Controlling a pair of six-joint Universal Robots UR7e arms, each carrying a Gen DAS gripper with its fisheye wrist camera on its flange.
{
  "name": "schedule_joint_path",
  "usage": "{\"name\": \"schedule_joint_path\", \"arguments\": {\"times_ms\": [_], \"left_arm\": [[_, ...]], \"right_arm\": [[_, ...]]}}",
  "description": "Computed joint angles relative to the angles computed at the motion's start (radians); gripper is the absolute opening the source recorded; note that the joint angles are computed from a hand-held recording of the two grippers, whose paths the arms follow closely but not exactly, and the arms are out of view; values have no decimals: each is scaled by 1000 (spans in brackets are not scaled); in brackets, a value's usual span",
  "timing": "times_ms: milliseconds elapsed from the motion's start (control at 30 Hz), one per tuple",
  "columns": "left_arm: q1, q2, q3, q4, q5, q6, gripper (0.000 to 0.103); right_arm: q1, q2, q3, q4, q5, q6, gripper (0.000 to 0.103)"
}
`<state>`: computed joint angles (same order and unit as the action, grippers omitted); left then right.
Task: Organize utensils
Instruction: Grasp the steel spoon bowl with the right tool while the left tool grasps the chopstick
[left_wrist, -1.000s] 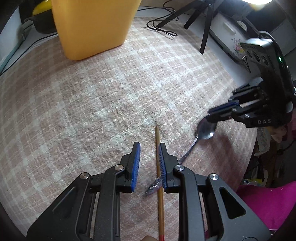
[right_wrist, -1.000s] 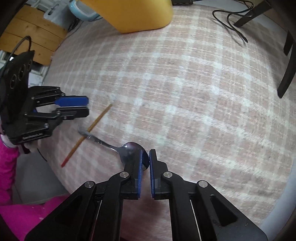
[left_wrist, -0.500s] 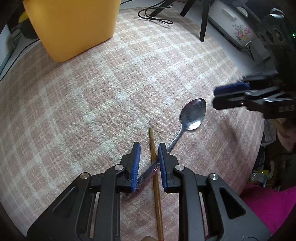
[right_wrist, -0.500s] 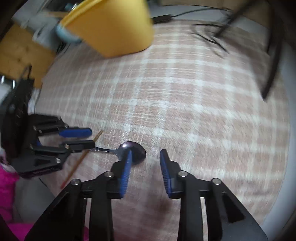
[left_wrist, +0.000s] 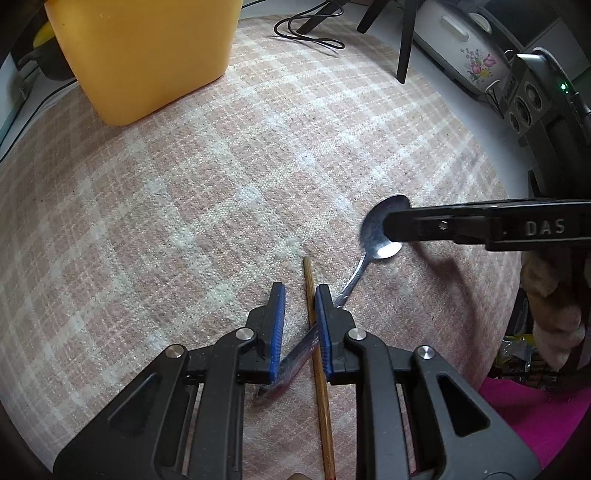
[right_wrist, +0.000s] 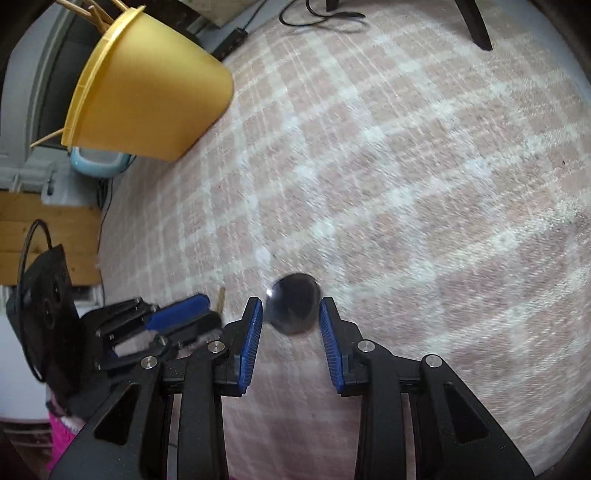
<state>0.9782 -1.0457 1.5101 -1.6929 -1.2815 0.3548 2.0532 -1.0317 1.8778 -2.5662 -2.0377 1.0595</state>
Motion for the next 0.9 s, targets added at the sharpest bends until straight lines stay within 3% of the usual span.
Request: {"name": "schedule_joint_path", "arguments": {"times_ms": [67,133,267,400,767,900], "left_arm": [[3,-1,-8,11,-5,2,17],[8,-1,-15,18,-11,1,17],[18,-4,-30,25,-24,-5,17],[25,-13,-40,34,-40,-8,17],[-5,-78,29,55,-89,-58,17],[-43,-109,103,34,-39,-88,17]], "right_arm": [[3,25,-26,17,6,3,4],[-1,42,-42,14,28,-16,4],[16,94,-148,122,29,-65,4],[14,72,-189,234,63,-118,3],[-33,-121,-42,341,178,-174,1],[-38,-141,-45,430,173,-235,2]]}}
